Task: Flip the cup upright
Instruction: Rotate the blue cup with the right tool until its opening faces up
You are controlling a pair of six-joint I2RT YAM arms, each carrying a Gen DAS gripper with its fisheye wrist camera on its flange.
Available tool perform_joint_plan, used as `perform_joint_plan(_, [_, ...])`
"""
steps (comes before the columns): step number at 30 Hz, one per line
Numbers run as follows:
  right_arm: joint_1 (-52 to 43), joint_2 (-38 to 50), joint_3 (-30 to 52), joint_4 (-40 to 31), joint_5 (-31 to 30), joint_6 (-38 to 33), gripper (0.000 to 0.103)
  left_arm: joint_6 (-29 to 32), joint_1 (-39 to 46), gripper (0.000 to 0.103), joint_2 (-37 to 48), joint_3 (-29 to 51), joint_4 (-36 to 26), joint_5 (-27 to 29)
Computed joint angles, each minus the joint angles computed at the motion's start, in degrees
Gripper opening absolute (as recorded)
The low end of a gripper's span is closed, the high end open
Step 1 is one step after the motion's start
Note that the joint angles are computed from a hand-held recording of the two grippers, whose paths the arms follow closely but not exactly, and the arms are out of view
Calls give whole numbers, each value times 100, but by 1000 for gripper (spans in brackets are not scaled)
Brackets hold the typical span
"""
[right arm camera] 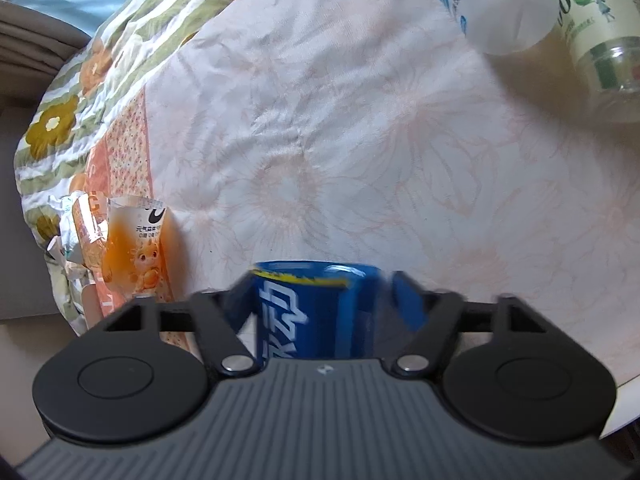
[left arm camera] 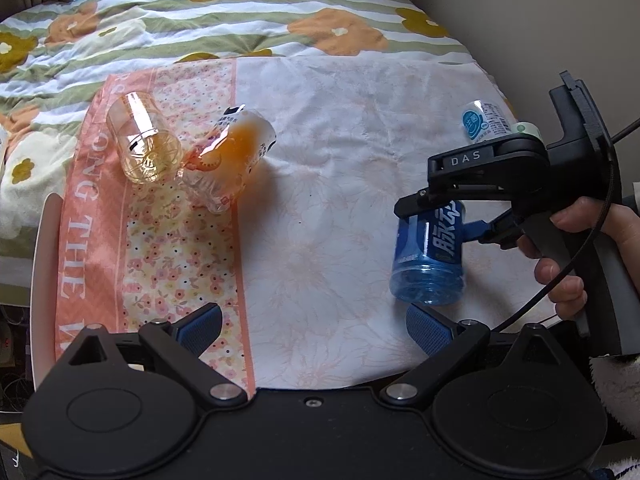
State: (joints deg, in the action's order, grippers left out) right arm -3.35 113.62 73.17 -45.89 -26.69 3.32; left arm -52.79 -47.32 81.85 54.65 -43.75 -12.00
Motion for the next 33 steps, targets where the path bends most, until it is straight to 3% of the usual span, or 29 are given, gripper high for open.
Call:
perform_joint_plan(6, [-67,-121,-101,109,-105,34,76,47,73,100,-51,-5,-11,12])
perform_joint_plan(11, [-157,-814,-557,575,-107,-279,76,106,78,100,-23,88,-16,-22])
perform_joint_plan(18, [-162,-1999,-1914,2468,179,-1233,76,166,8,100,171,233,42,7])
perform_joint_plan(25, [-214,-2104,-2981,4121,98,-1626,76,182,-92,100,394,301,25,83])
perform_joint_plan(33, [-352,-2630,-3795,4750,-114,-2396,77,143,-158,100,436,310,-12,97])
